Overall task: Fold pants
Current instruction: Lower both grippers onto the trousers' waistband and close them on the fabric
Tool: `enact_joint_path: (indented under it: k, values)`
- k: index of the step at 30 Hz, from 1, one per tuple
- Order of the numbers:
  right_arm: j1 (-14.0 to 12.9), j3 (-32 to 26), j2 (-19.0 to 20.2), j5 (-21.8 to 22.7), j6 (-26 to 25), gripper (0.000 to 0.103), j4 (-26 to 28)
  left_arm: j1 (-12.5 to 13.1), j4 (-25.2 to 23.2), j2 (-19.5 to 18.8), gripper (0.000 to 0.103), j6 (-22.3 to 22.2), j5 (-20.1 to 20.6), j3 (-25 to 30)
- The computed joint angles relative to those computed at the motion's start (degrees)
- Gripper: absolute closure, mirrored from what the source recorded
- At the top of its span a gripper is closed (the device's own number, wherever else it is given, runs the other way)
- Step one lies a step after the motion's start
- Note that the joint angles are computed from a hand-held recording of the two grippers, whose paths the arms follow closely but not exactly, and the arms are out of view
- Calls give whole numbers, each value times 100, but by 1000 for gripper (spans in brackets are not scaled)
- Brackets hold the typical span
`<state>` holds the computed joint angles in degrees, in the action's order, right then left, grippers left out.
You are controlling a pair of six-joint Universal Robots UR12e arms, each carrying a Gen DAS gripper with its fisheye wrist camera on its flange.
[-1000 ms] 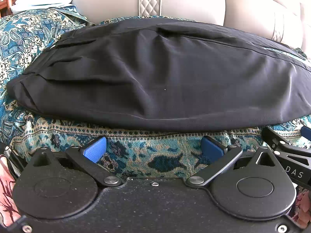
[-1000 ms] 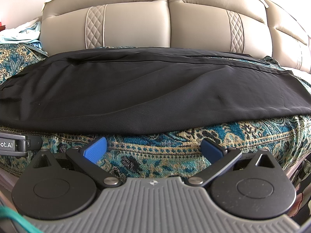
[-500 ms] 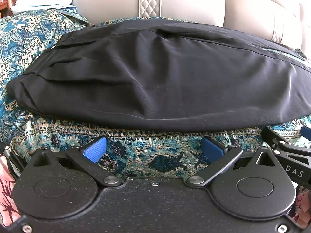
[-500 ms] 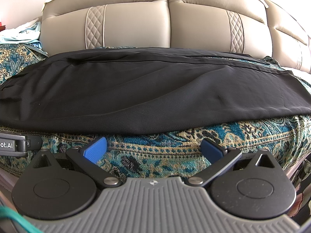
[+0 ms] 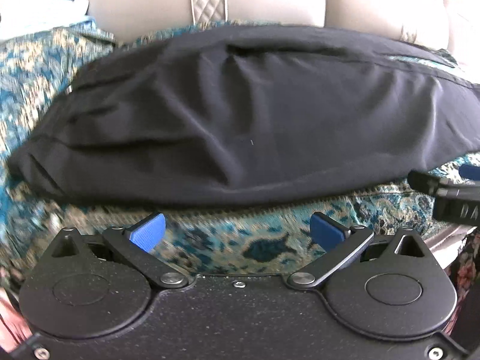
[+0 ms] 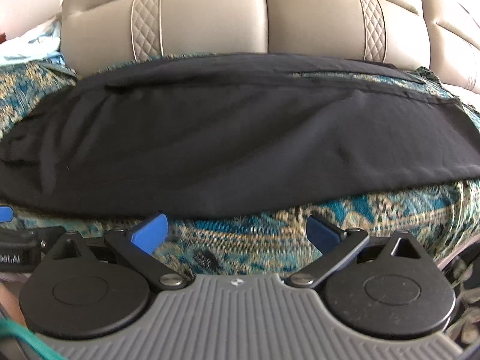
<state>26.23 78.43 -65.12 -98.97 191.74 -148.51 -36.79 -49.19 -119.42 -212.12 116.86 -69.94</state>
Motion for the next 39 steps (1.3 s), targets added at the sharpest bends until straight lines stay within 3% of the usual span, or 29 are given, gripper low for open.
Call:
enact_joint_path:
  k: [3,7,17,23,29,31,39]
  values:
    - [-43,-129,13,115,-19,0,-90,60,325,144,0,244,-25,-124]
    - [-98,-514,186,169,135,0,17,279,572,274,0,118,-175,-138]
    - [-198,-1710,851,209,646,0,544,939,279,170,0,-463,-283,409]
    - [-259,-2471,1321,162,746,0,795,1350,-218,-214,0,-1238,-513,1119]
    - [-262,-3048,1765,-46,449,0,677,1617,-988,-924,0,-2372,-34,2258]
    - [-264,-3221,1904,-68,348,0,610,1744,-1178,-1151,0,-2583,-74,2584]
    - [-284,-3525,2145,210,588,0,617,1993,-3059,-2407,0,-3614,-53,4680]
